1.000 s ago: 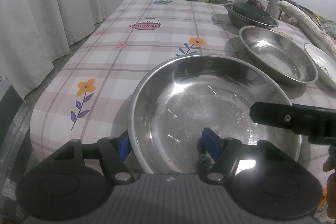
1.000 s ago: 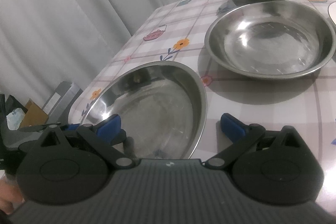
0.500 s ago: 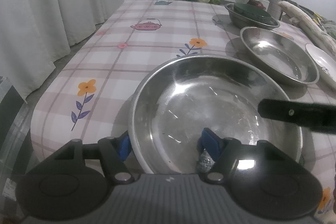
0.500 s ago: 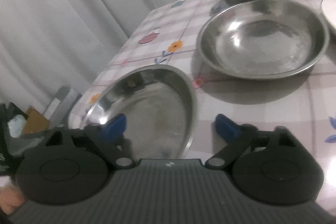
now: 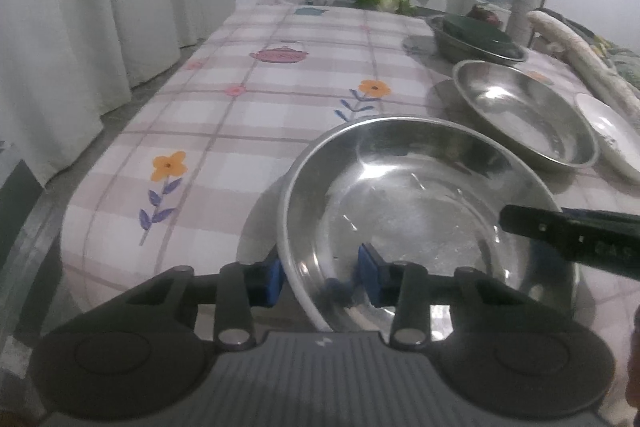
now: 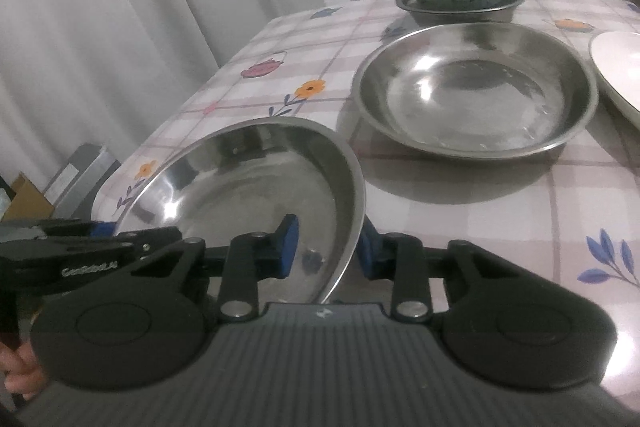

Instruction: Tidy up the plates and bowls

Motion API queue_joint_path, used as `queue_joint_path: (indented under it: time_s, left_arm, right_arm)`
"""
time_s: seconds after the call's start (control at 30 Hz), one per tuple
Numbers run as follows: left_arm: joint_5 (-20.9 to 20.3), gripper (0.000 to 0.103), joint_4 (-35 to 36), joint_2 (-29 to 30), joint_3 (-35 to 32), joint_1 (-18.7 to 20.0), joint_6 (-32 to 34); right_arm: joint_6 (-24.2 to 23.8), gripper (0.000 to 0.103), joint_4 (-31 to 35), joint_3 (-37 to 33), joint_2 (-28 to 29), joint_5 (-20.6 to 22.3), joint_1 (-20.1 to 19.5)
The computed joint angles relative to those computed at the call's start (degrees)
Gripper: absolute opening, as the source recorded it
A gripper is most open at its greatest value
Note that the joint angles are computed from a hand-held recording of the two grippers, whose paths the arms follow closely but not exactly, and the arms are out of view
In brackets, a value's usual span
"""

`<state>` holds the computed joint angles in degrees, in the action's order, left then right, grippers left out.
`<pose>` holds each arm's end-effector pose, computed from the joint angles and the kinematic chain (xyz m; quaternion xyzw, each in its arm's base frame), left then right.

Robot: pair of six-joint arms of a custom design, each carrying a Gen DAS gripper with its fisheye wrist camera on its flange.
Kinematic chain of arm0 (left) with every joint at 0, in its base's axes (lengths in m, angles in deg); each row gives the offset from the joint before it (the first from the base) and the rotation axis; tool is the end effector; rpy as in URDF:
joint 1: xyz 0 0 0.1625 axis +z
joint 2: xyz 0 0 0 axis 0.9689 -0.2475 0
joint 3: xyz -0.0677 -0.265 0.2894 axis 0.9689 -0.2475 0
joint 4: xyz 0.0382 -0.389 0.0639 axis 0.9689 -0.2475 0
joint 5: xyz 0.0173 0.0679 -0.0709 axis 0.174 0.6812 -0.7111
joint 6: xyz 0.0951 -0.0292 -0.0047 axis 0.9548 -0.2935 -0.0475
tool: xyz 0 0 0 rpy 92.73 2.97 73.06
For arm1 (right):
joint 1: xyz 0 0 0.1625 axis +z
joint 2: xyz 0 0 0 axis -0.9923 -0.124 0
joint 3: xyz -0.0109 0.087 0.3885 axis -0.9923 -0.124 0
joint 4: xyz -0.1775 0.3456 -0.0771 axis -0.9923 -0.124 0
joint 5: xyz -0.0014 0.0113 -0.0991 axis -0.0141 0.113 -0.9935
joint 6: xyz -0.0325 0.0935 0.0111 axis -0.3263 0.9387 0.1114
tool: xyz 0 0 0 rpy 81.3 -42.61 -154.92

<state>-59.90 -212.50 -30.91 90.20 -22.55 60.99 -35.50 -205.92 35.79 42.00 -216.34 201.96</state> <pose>-0.1186 -0.4728 0.2214 0.3585 0.8744 -0.2095 0.2509 0.2675 -0.3598 0.0426 -0.0045 -0.8582 0.4508 0.2454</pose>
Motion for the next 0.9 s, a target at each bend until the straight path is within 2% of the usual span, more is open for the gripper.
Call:
queue_joint_path:
  time_s: [0.2,0.3,0.37,0.53,0.6,0.7,0.9]
  left_arm:
    - [0.56,0.041,-1.69,0.59,0.68,-0.11,1.21]
    - [0.10,0.042,-1.46,0.68,0.33,0.25,1.24]
    - [-0.01,0.042,-1.39,0.63,0.28,0.29,1.32]
    - [-0.19,0.042,-1.45,0.71,0.13,0.47,1.50]
    - [-0.27,0.042,-1.43,0.70,0.11,0.49,1.53]
    - [-0.36,0.042,-1.31,0.70,0.03,0.53,1.66]
    - [-0.41,0.042,-0.90,0.75,-0.21,0.53,1.66]
  right_arm:
    - [0.64,0.031,0.44,0.09,-0.07,-0.59,0.13]
    - [1.07,0.037,1.32,-0.34,0.00,-0.99,0.25]
    - [1.17,0.049,2.00,-0.68,0.04,-1.61,0.52]
    - [1.93,0.094,4.47,-0.66,-0.71,-0.40,0.52]
    - [2.81,0.102,6.21,-0.91,-0.94,-0.49,0.55]
    - [3.30,0.102,7.64,-1.67,-0.57,-1.87,0.96]
    - [2.56,0.102,6.03,-2.67,1.01,-3.40,1.39]
